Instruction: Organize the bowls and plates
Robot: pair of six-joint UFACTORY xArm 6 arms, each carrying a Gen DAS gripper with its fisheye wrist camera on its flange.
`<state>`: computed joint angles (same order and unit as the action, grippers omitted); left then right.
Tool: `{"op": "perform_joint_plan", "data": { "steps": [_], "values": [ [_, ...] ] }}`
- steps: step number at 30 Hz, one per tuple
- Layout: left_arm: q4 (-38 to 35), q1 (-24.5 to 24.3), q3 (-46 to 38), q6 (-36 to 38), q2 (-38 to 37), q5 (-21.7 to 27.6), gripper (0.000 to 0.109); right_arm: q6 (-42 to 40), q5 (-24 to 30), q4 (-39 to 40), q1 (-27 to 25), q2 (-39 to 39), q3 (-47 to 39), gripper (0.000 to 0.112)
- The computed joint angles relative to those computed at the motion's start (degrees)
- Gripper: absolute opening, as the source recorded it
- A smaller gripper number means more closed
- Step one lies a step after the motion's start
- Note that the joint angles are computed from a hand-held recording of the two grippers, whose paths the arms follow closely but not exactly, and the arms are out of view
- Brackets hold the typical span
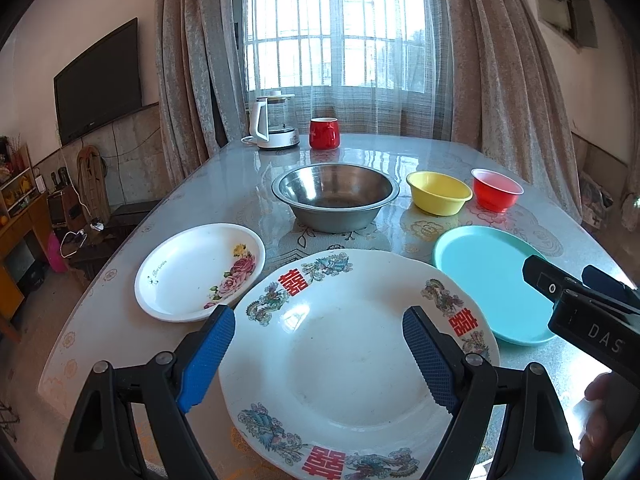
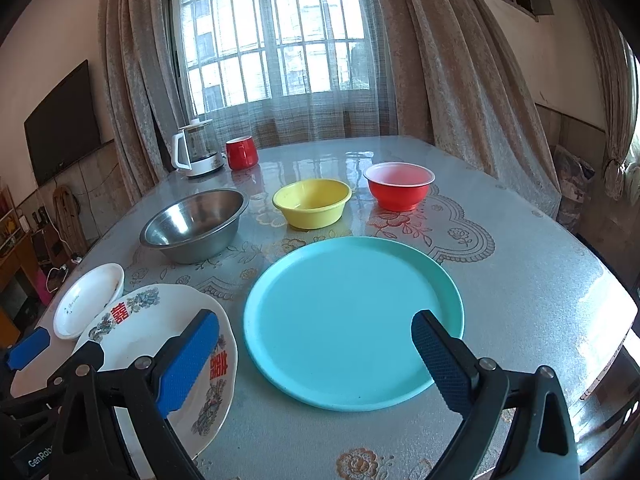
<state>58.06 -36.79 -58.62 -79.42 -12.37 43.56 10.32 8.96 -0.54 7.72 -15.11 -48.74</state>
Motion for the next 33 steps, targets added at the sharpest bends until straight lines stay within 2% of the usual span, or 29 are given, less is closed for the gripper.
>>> {"op": "perform_joint_plan", "data": {
  "steps": [2,5,8,10,13,15,16,17,18,23,28,33],
  "values": [
    [-0.44,0.11,-0.69,0.63,0.79,-0.51,0.087,-5.44,0.16,5.9,-0.01,0.4,-0.51,0.099],
    [-2.0,0.51,-1.96,2.27,2.07,-1.23,0.087,-18.73,1.78,20.31,-0.17,1.37,-2.43,0.098],
    [-5.28,1.54,-3.2,4.81,3.29,-2.77,0.087,-29.22,6.53,30.94,-1.93,3.0,-5.64,0.087],
    [-7.31,2.13,-4.2,6.06,4.17,-3.58,0.087,-34.08,10.58,36.42,-4.11,4.38,-7.78,0.069],
    [-13.42,3.29,-6.65,12.79,6.5,-6.41,0.077,-33.98,14.77,36.42,-7.73,6.71,-10.3,0.051],
    [-18.97,3.78,-9.34,18.95,8.96,-8.0,0.061,-33.18,16.66,35.86,-9.97,8.07,-11.66,0.043],
    [-22.41,4.01,-10.95,22.54,10.43,-8.85,0.057,-32.6,17.62,35.34,-11.01,8.83,-12.44,0.041],
    [-25.32,4.12,-12.59,25.5,11.88,-9.26,0.046,-32.01,18.6,34.87,-11.99,9.63,-13.27,0.041],
    [-27.78,4.11,-14.53,28.23,13.49,-9.33,0.04,-32.02,19.92,35.15,-13.07,10.69,-14.42,0.039],
    [-33.74,3.13,-26.92,38.27,22.78,-6.01,0.036,-33.47,25.42,35.74,-16.51,15.31,-19.33,0.032],
    [-39.14,3.48,-40.8,45.28,32.85,0.85,0.034,-37.87,28.89,35.38,-17.45,18.78,-23.2,0.024],
    [-43.75,3.9,-52.68,52.13,41.43,8.22,0.019,-42.44,32.67,35.58,-17.89,21.35,-26.2,0.018]
  ]
}}
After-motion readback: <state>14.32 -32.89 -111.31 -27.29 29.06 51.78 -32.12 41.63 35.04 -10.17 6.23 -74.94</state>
